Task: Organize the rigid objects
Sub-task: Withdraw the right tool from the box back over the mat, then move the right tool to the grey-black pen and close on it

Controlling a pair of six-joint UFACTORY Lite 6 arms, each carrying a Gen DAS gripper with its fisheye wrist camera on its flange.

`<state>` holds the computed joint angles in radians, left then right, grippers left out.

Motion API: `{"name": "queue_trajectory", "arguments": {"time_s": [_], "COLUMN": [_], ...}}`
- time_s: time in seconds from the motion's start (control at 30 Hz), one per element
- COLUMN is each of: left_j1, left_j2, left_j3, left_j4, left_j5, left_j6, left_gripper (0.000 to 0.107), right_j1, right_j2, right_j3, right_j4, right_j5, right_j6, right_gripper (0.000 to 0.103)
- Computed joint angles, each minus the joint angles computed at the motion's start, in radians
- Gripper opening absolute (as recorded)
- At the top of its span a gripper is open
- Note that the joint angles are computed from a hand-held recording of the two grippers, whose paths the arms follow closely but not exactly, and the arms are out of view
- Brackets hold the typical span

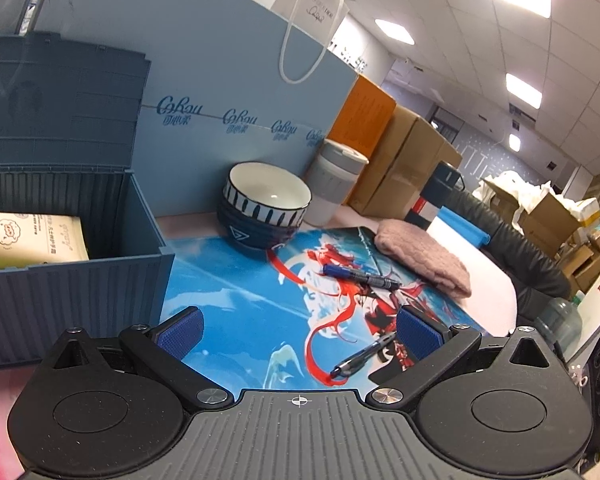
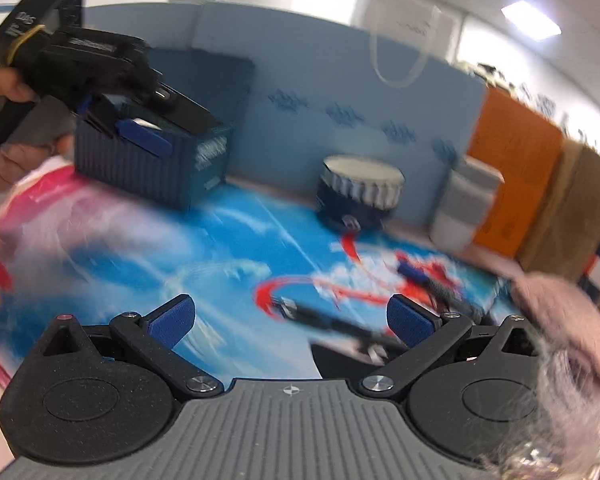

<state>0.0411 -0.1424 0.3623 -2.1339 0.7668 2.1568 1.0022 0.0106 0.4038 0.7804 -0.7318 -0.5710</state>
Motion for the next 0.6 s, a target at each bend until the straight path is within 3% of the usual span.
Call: {"name": "queue_trajectory", "arguments": {"time_s": [0.13, 0.37, 0.53, 0.6], "left_j1": [-0.016, -0.006, 0.002, 0.001], "left_j2": [0.031, 0.073, 0.078, 0.078], "left_j3": [0.016, 0.036, 0.039, 0.038], "left_j4": [-0.009, -0.003, 0.004, 0.004], "left_j5": [-0.008, 0.003, 0.008, 0.009], "left_j6": [0.008, 0.003, -0.003, -0.003], "left_gripper": [0.103, 0.103, 0.103, 0.103], "right_j1": [-0.021, -0.085, -0.182, -0.199], "right_j2": [-0.017, 0.057, 0.122, 0.174], "right_j3": [-0.024, 0.021, 0.042, 0.085], "right_j4": [0.108, 0.105, -0.167, -0.188], "right_j5": [-0.008, 0.052, 0.049, 0.040], "right_j6": [-0.074, -0.171, 0.081, 0.070], "right_gripper": [0.103, 0.103, 0.103, 0.103]}}
